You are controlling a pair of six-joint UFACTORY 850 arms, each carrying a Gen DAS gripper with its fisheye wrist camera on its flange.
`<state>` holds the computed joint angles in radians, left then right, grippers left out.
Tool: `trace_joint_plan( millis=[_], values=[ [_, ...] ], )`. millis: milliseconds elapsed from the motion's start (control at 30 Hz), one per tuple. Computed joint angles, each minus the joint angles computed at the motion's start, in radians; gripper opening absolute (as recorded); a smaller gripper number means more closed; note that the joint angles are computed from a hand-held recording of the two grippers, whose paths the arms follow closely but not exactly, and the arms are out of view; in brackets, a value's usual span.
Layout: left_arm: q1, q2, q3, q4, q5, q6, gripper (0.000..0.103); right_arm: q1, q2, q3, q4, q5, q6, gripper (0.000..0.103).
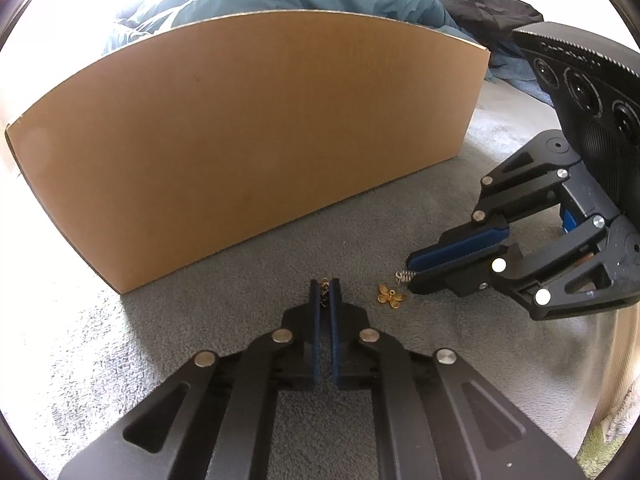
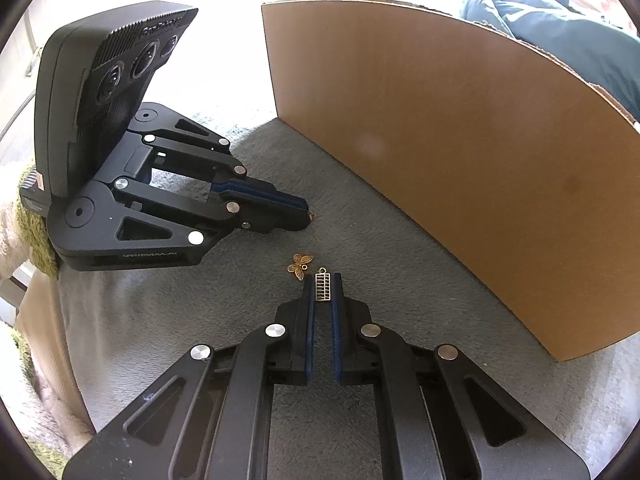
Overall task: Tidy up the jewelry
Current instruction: 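Close the right gripper on the gold rectangular tag charm, then carry the tag charm into the box and open the right gripper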
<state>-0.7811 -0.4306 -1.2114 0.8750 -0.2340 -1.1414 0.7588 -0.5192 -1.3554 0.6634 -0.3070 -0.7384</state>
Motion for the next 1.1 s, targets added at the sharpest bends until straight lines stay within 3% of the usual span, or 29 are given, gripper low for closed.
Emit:
trace_joint_plan(
  millis=[600, 1100],
  values=[
    [-0.040, 0.043, 0.024, 0.168, -0.073, -0.170, 0.003, -0.005, 0.103, 0.092, -0.060, 0.050, 0.082, 0.006],
    [-0.077, 0.162, 0.077, 0.292, -0.151, -0.318, 0.003, 0.012, 0.228, 0.169, -0.126, 0.111, 0.177, 0.006]
  ],
)
